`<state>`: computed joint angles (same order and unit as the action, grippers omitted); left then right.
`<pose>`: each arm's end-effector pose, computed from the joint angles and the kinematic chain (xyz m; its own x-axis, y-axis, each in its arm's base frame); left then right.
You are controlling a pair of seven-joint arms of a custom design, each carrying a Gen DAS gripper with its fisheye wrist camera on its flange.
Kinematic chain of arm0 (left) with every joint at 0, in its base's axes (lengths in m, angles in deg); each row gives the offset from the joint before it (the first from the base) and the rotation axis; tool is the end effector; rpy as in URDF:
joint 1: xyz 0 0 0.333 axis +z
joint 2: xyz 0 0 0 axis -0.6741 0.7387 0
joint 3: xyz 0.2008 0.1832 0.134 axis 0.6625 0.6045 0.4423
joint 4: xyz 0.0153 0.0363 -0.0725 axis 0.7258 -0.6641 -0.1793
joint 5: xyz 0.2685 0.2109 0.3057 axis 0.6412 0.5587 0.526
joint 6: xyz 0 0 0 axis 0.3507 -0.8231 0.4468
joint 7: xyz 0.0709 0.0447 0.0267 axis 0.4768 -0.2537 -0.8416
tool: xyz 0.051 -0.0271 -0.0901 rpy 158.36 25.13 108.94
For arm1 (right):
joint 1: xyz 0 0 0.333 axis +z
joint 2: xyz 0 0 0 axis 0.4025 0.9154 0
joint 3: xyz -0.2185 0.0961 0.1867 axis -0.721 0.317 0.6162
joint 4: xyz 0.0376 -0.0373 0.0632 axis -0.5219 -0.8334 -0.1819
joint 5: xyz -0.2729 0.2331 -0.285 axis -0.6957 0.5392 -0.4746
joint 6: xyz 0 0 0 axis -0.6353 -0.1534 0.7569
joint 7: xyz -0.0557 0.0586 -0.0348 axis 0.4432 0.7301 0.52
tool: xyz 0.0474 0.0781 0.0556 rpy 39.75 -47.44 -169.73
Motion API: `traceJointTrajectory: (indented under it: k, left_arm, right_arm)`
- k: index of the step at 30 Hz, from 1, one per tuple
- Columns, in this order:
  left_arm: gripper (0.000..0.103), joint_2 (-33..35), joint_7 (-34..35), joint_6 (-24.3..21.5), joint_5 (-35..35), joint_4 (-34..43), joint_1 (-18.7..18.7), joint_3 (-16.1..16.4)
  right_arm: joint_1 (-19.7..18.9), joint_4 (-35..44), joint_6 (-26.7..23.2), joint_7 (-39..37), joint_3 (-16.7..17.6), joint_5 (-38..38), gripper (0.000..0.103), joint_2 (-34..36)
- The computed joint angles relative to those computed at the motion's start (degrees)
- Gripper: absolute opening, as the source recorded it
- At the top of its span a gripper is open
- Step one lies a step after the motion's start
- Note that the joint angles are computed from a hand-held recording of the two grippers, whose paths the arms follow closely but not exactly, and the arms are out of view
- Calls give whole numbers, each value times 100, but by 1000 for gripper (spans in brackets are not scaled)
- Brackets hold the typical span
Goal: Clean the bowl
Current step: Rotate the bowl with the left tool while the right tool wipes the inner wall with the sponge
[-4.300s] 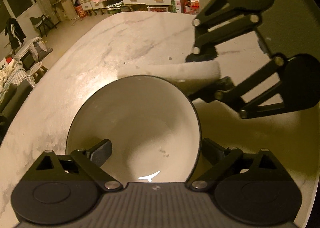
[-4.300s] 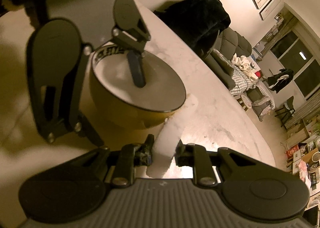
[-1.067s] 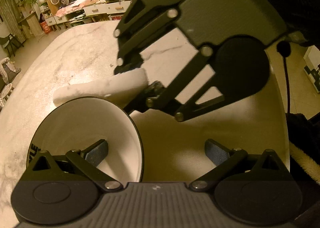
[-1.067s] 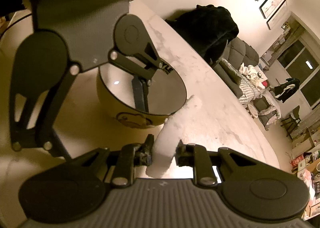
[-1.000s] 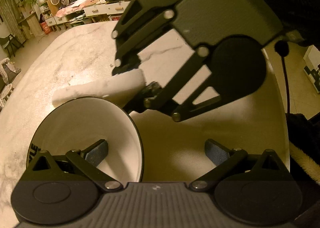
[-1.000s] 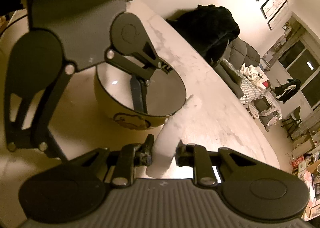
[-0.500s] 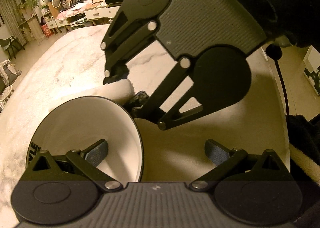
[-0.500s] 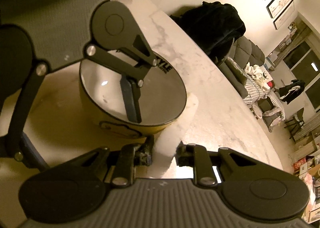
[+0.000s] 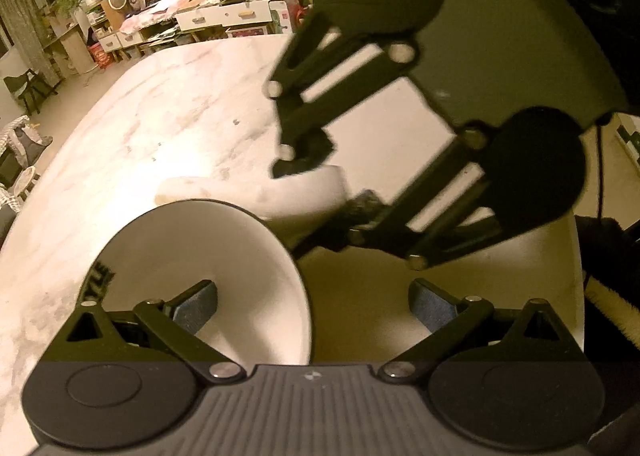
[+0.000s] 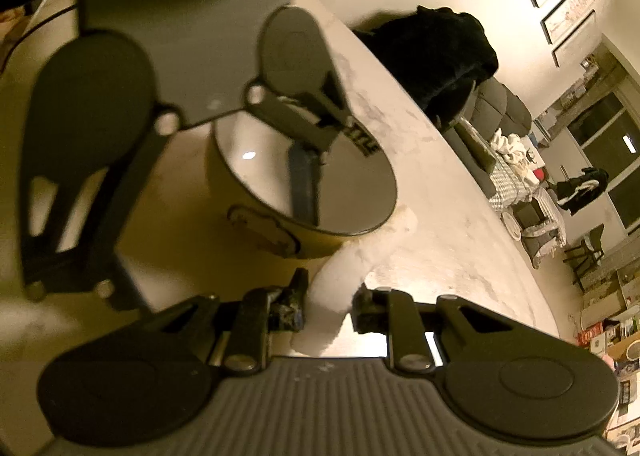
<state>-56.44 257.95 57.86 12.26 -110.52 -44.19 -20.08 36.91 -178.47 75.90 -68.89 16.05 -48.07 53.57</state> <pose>0.6758 -0.1317 0.4614 -0.9381 -0.3051 -0.1637 -0.1774 0.8295 -0.5295 0.6540 0.1700 0.5198 0.7566 -0.4420 0.4819 -0.1375 -0.8280 -0.5437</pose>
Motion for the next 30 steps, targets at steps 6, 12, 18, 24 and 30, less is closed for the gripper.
traceJointTrajectory:
  k: [6,12,18,24,30]
  left_arm:
    - [102,68,-160,-167,95,134,23,30]
    - [103,55,-142,-257,105,152,41,26]
    - [103,-6,-51,-286,-23,70,72,30]
    - [103,-51,92,-255,-209,-16,94,38]
    - [103,-76,268,-249,-374,-58,94,23]
  right_arm:
    - [28,-225,-156,-320,15,184,23,-255]
    - [18,-159,-114,-368,-8,234,23,-185]
    - [-13,210,-137,-431,-7,323,23,137]
    - [-44,578,-200,-446,13,355,23,463]
    - [-26,457,-165,-279,24,336,23,382]
